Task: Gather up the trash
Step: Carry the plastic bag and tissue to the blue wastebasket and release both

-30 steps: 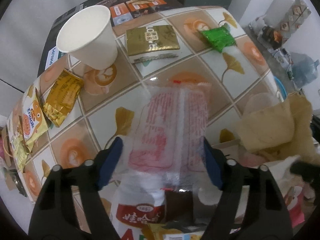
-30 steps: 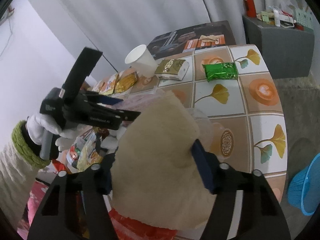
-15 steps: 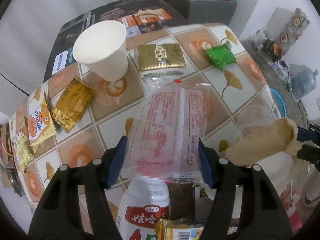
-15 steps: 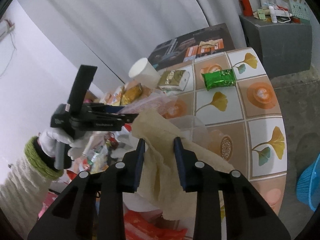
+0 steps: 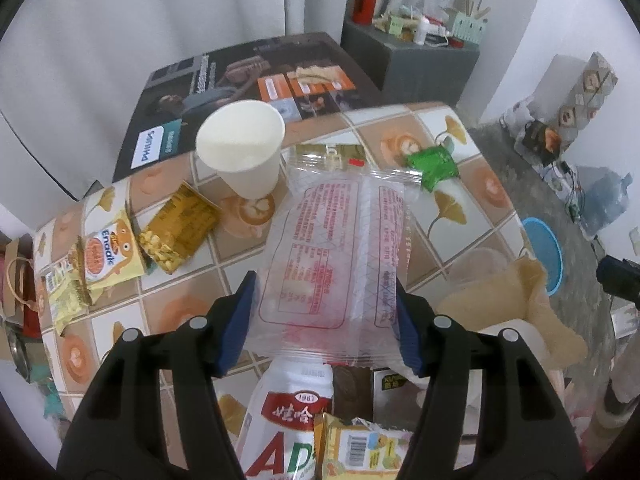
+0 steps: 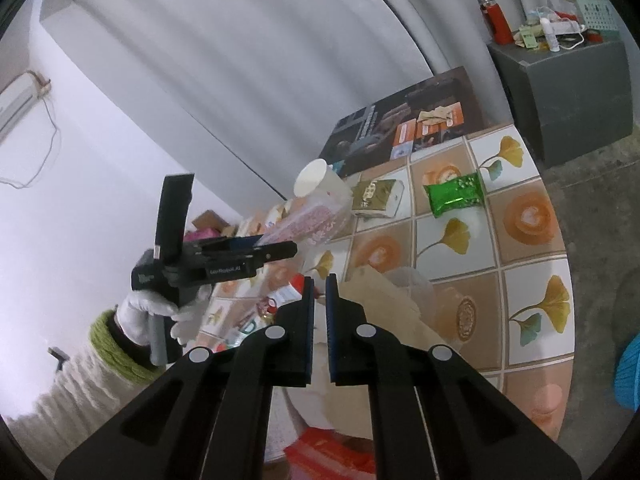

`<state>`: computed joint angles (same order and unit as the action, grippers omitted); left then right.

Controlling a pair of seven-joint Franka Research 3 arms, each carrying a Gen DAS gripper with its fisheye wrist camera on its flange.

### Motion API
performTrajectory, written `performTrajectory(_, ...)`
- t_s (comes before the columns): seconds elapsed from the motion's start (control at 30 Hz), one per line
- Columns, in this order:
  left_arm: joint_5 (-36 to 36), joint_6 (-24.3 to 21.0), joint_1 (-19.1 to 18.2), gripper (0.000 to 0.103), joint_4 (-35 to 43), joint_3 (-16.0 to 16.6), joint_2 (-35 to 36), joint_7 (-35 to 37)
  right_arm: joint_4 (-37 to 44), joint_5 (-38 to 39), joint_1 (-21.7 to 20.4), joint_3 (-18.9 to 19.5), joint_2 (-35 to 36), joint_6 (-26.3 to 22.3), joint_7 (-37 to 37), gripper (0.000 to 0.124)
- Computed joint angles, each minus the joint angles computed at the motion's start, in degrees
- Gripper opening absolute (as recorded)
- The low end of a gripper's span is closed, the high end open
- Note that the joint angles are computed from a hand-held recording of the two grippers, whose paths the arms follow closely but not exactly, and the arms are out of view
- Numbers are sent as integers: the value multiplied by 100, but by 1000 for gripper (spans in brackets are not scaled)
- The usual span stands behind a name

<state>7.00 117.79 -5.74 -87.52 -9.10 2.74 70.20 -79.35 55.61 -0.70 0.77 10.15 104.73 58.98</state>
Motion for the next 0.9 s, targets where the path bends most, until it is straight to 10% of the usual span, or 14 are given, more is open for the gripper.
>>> performTrajectory(0.07, -63, 30, 6, 59, -48, 1, -69, -17, 254, -327, 47, -10, 150, -100, 152, 15)
performTrajectory(0.13, -83, -3, 0, 58, -75, -4, -103, -42, 559, -659, 96, 13, 369, -211, 370, 57)
performTrajectory(0.37, -188, 2, -23, 58, -128, -17, -134, -26, 2347, -1746, 286, 258, 1749, -1058, 1018, 58)
performTrajectory(0.47, -174, 4, -34, 58, -125, -21, -156, -10, 2717, -1851, 240, 420, 2036, -1213, 1033, 44)
performTrajectory(0.53, -171, 16, -32, 58, -133, -16, -182, 0, 2729, -1588, 82, 594, 2007, -1271, 992, 3)
performTrajectory(0.9, -90, -25, -15, 57, -89, 0, -359, -227, 1284, -355, -91, 428, 435, -444, -246, 3)
